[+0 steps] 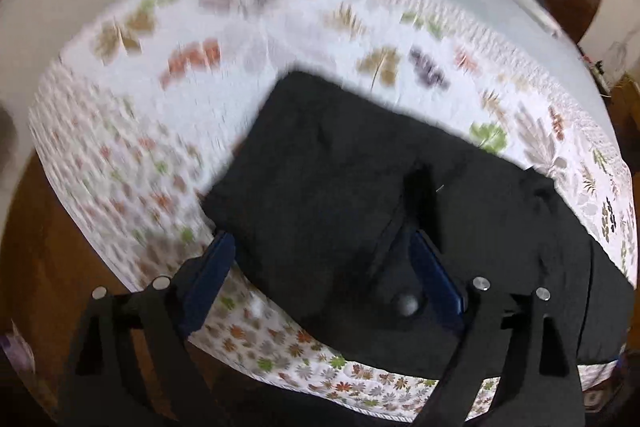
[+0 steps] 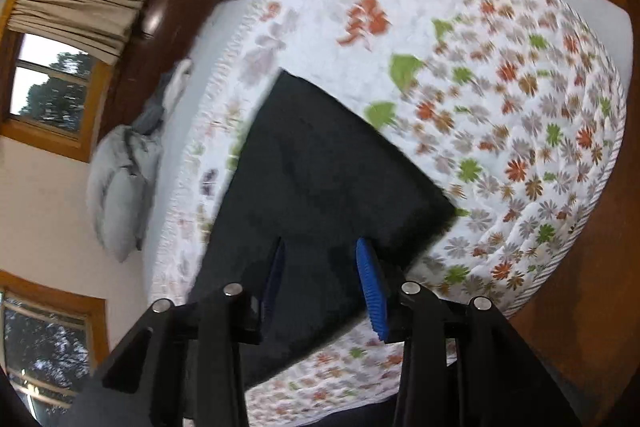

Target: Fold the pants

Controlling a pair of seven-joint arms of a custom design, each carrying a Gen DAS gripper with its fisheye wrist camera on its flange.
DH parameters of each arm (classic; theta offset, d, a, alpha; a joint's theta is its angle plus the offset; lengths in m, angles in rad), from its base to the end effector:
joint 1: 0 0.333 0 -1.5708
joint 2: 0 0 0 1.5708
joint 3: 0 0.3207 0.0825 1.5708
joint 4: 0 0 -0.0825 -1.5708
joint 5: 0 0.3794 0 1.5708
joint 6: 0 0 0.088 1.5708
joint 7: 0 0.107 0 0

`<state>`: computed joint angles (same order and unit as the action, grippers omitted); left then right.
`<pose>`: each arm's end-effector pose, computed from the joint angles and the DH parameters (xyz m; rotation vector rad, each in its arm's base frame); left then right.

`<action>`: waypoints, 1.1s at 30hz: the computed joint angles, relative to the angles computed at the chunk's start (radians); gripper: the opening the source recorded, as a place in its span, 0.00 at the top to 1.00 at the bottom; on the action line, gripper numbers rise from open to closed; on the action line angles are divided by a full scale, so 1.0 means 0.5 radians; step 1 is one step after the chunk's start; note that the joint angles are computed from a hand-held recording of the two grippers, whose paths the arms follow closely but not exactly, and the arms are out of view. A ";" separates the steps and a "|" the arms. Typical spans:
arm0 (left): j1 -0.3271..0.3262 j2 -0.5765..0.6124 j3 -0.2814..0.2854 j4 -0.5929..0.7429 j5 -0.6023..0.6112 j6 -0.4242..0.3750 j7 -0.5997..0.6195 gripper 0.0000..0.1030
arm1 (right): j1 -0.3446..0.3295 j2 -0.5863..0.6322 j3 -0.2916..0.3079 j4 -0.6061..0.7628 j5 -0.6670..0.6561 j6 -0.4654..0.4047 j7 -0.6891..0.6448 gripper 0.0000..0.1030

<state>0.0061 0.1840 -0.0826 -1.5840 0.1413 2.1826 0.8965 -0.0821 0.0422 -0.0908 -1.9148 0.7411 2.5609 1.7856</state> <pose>0.6504 -0.0400 0.5779 -2.4666 1.3883 -0.4802 0.5995 -0.1140 0.5419 -0.7771 2.2008 0.0215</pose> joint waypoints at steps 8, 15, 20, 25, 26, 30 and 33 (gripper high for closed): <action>0.063 -0.072 0.001 -0.237 -0.280 0.045 -0.056 0.16 | -0.031 -0.084 -0.020 -0.108 0.011 -0.006 0.033 0.89; -0.069 -0.428 -0.085 -0.281 0.309 0.091 -0.218 0.12 | 0.060 -0.333 -0.011 -0.154 -0.310 0.070 0.136 0.42; -0.166 -0.545 -0.212 -0.145 0.678 0.129 -0.289 0.09 | 0.162 -0.448 0.034 -0.105 -0.594 0.091 0.215 0.23; -0.247 -0.542 -0.265 -0.009 0.707 0.163 -0.215 0.08 | 0.207 -0.358 -0.043 -0.085 -0.460 -0.001 0.233 0.08; -0.261 -0.556 -0.269 -0.008 0.679 0.169 -0.208 0.08 | 0.205 -0.342 -0.059 -0.120 -0.371 0.016 0.238 0.08; -0.317 -0.563 -0.302 0.040 0.602 0.127 -0.151 0.08 | 0.178 -0.326 -0.139 -0.304 0.147 0.147 0.066 0.08; -0.349 -0.551 -0.324 0.082 0.612 0.025 -0.122 0.08 | 0.159 -0.293 -0.168 -0.335 0.487 0.196 -0.166 0.08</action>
<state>-0.1684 -0.0915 -0.2448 -1.5428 0.4475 2.1950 0.8357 -0.0024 -0.1040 -0.1745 -2.0824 0.9846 2.6588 1.7025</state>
